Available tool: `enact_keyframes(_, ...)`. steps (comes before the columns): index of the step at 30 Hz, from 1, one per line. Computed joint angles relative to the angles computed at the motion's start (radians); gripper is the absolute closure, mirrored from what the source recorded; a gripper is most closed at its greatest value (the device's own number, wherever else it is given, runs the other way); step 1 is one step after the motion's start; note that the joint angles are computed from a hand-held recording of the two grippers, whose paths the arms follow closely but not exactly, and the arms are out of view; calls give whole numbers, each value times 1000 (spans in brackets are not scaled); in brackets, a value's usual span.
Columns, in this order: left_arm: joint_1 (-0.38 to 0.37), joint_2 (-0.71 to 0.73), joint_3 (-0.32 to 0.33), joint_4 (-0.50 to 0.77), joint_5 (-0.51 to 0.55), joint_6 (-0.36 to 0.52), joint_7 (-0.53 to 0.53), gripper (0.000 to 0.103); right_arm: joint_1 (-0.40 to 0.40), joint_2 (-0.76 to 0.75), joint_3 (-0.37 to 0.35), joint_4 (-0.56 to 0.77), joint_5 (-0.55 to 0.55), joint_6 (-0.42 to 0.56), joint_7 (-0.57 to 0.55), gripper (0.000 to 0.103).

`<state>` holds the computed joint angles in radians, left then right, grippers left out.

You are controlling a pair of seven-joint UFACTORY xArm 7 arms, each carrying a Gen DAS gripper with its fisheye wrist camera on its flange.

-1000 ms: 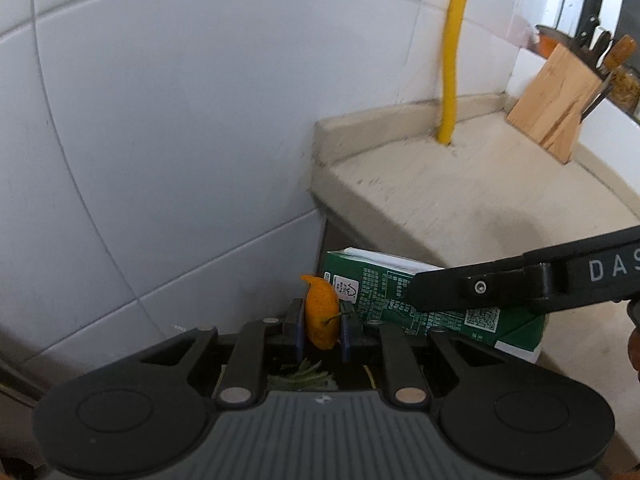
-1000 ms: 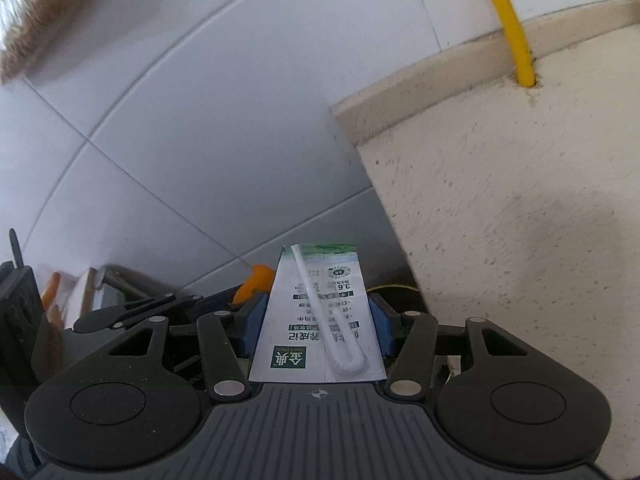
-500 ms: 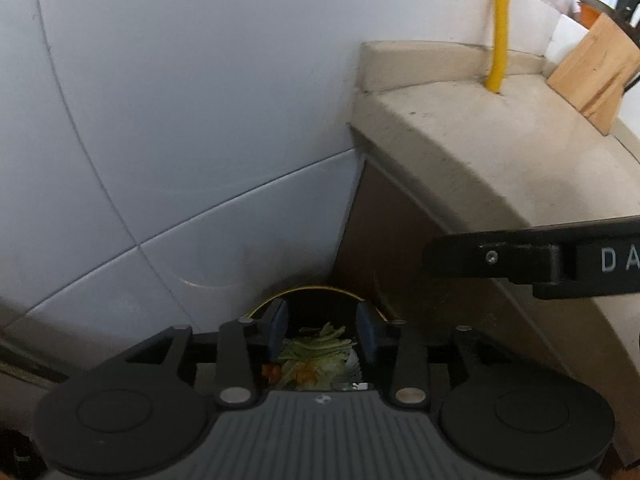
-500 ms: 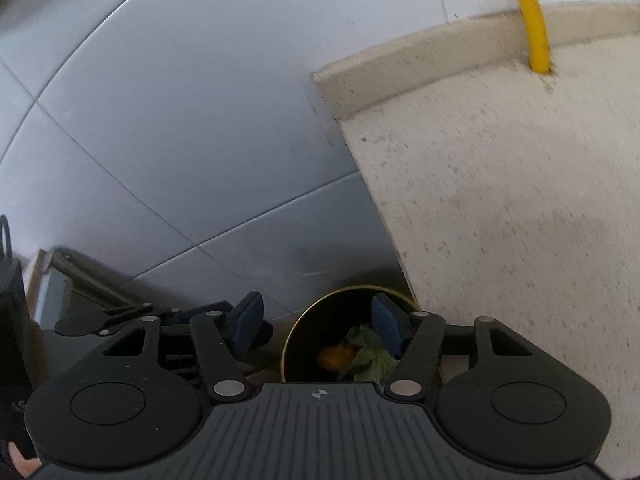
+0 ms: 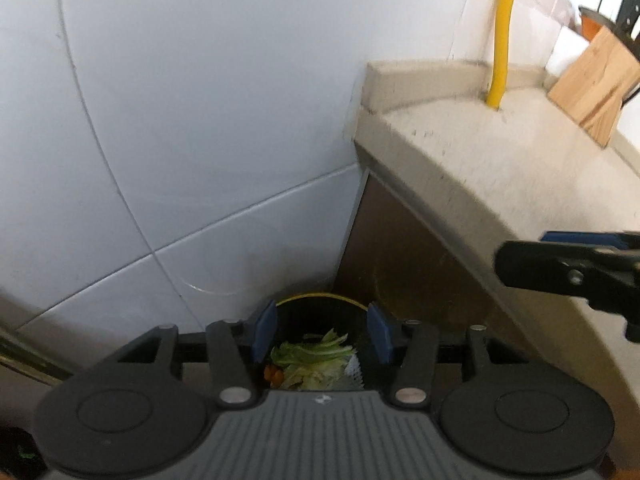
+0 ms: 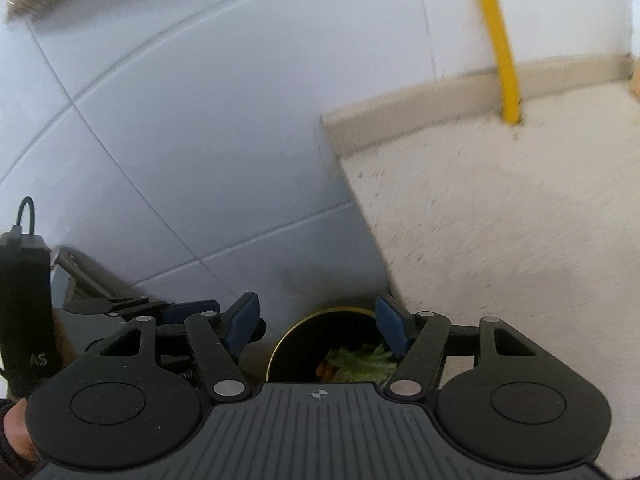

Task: Collect trash

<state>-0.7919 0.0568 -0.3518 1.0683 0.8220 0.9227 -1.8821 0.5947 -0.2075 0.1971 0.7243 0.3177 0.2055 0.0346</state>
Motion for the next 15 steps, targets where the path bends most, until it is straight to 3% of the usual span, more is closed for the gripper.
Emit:
enact_keyframes(7, -46, -14, -37, 67, 18, 153, -32, 56, -116, -119, 96, -90, -202, -58, 209, 28)
enact_keyframes(15, -134, 9, -81, 187, 68, 371, -72, 28, -134, -263, 118, -186, -297, -52, 362, 24)
